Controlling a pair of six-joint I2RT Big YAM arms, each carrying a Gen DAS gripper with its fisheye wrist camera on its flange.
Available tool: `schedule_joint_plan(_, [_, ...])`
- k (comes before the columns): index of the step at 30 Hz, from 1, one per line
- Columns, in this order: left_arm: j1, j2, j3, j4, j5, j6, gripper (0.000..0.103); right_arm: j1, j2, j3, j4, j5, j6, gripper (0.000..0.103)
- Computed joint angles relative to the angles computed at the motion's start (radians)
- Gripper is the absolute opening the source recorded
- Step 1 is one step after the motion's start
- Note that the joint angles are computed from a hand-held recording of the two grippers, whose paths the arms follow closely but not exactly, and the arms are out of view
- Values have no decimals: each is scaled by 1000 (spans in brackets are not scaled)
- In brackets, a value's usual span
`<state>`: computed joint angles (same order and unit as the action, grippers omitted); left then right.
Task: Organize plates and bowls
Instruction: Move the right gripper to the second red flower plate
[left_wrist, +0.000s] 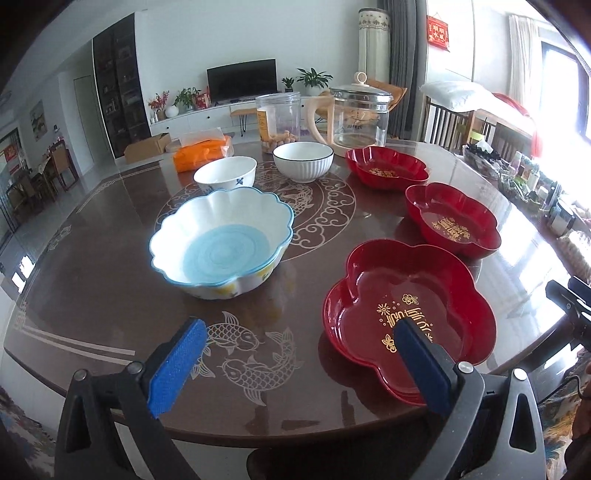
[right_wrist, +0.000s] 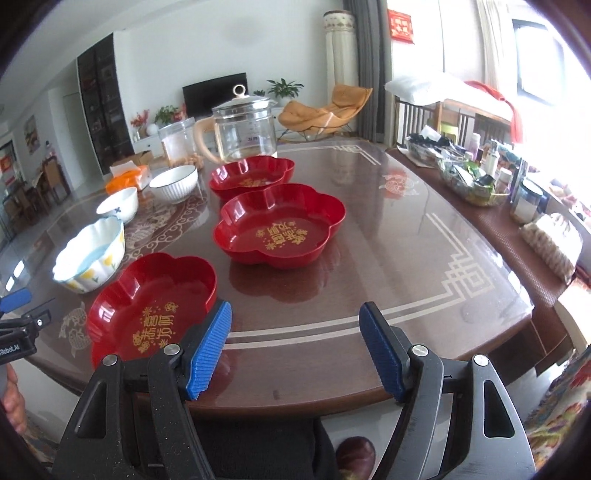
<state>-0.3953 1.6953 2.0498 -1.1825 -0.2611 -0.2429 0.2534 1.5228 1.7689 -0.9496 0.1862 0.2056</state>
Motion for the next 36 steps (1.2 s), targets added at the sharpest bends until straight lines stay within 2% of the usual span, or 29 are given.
schedule_joint_plan(8, [-4,-3,-3,-7,-56,-13,101,3,27,38,-77,38,6,75])
schedule_joint_plan(13, [2,6,10,-23,-50,-36,101,2,26,45,-89,49,6,75])
schedule_joint_plan(25, [-12,19,25,-32,-137,-34,101,-1,35,58,-121,79,15,75])
schedule_joint_plan(28, [-9,30,42,-45,-119,-31,101,-3,33,56,-121,79,15,75])
schedule_joint_plan(32, [1,43,69,-65,-52,-42,101,-5,34,57,-127,76,19,75])
schedule_joint_plan(36, [9,102,173,-127,16,-21,101,-11,36,62,-127,67,15,75])
